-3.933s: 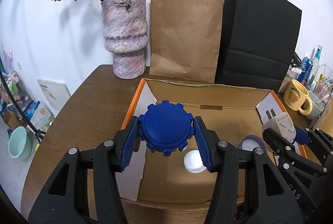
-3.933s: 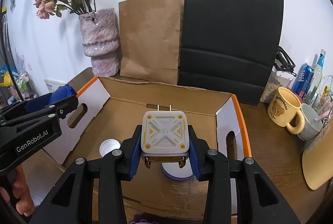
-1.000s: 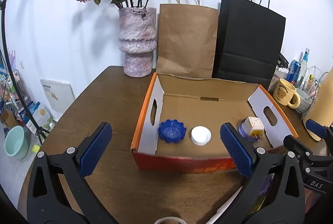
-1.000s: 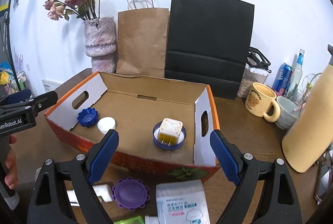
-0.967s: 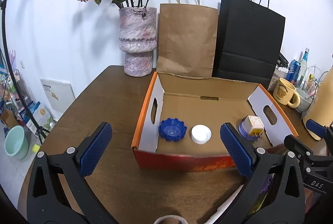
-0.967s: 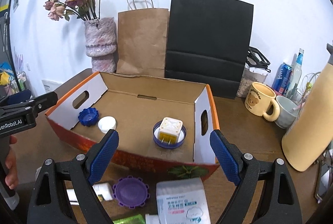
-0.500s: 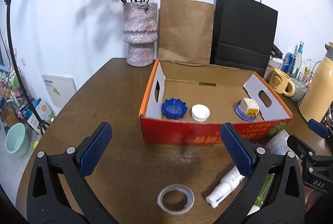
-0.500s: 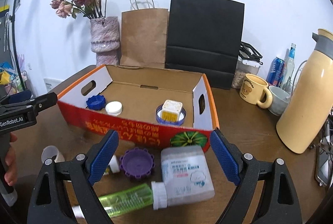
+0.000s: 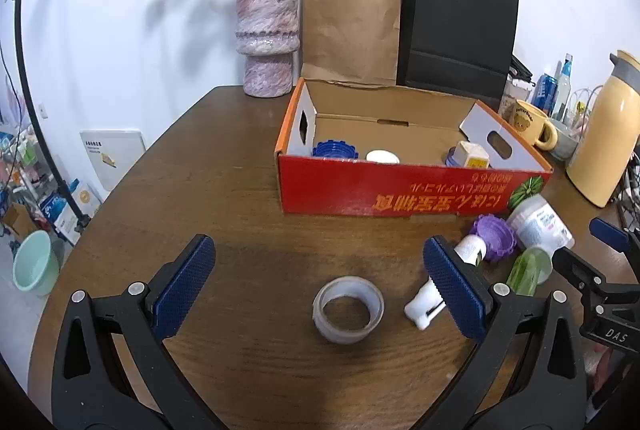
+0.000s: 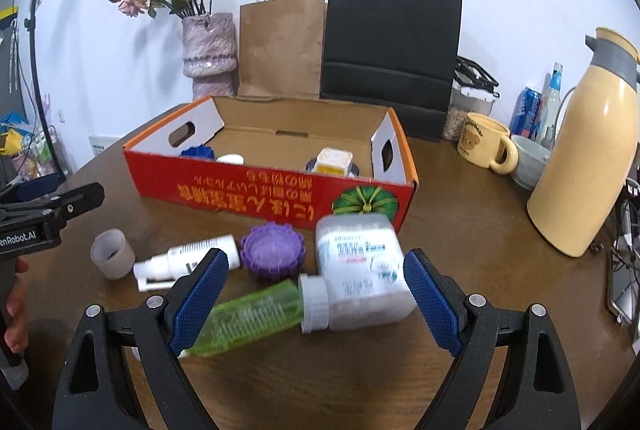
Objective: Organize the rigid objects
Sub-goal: 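Move both grippers back from the box toward the remaining table items, then lower the right gripper and close it on the green spray bottle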
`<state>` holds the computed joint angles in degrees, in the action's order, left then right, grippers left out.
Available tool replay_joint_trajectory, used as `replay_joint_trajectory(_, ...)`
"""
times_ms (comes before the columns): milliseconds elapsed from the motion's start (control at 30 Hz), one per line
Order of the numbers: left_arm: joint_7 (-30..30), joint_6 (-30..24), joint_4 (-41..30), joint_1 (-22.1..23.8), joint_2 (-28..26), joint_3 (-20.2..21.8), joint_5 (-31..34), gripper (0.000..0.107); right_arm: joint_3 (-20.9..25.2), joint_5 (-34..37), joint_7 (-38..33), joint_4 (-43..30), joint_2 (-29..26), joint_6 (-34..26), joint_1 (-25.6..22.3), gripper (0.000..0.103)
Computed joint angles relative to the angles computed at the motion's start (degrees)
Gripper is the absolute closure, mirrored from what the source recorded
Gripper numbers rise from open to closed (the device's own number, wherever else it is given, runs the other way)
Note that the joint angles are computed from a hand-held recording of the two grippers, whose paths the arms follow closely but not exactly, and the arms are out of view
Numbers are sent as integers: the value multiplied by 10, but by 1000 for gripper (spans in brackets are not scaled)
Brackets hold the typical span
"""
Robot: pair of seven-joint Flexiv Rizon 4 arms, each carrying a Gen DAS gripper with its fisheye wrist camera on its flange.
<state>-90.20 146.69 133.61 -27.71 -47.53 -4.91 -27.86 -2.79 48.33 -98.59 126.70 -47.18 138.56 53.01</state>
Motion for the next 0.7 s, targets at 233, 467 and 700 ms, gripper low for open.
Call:
replay_joint_trajectory(233, -12, 19, 20, 3, -3, -1, 11, 4, 13, 15, 6, 13, -9, 14, 7, 10)
replay_joint_trajectory(467, -28, 30, 32, 7, -4, -2, 14, 4, 13, 26, 8, 9, -11, 3, 9, 10)
replay_joint_trajectory(700, -38, 30, 36, 18, -2, -3, 36, 4, -4, 25, -1, 3, -9, -40, 27, 10)
